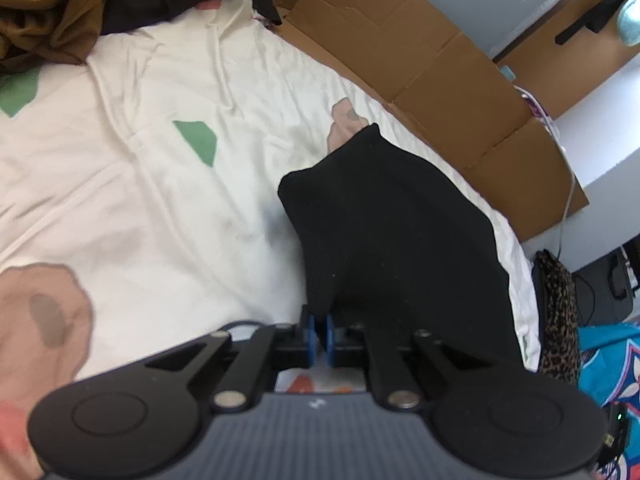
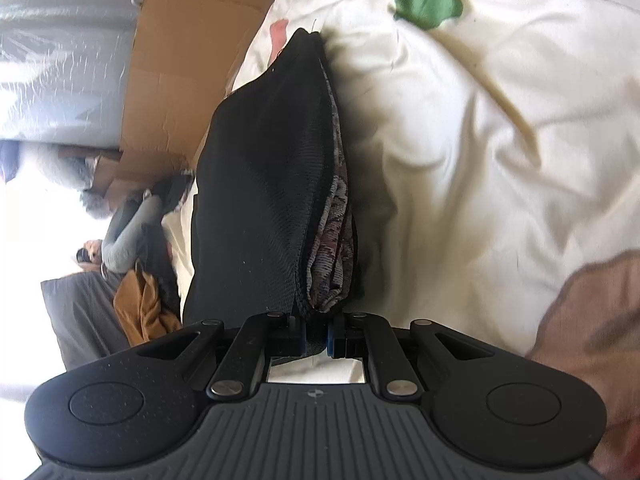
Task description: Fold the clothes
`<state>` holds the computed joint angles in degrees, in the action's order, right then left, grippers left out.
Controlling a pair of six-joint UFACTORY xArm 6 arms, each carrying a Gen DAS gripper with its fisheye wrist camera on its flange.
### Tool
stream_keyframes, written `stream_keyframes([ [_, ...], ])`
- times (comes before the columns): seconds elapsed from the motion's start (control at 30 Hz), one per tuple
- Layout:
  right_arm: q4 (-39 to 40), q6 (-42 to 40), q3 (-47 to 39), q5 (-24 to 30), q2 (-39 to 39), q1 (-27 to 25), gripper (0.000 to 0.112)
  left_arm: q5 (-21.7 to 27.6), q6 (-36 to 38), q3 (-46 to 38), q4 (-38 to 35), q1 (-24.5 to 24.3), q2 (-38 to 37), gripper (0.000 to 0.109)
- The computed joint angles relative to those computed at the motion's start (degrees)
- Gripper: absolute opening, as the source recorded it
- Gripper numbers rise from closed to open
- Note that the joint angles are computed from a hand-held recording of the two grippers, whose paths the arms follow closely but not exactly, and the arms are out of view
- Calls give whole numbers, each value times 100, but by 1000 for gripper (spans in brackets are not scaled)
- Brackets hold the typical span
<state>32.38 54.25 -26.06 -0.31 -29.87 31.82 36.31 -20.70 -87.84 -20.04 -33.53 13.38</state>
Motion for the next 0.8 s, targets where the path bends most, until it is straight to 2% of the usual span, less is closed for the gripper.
stream_keyframes([
  [0.13, 432, -586, -123, 319, -37, 209, 7, 224, -12, 412, 88, 73, -434, 5],
  [0.43, 688, -1168, -337, 897, -91, 474, 7, 753, -257, 1172, 403, 176, -1242, 5],
  [0.63, 182, -798, -289, 1063, -233, 342, 7, 1017, -427, 1467, 394, 108, -1546, 5],
  [0.8, -535, -336, -290, 1169, -321, 116, 7, 1079, -511, 1510, 279, 53, -1563, 5],
])
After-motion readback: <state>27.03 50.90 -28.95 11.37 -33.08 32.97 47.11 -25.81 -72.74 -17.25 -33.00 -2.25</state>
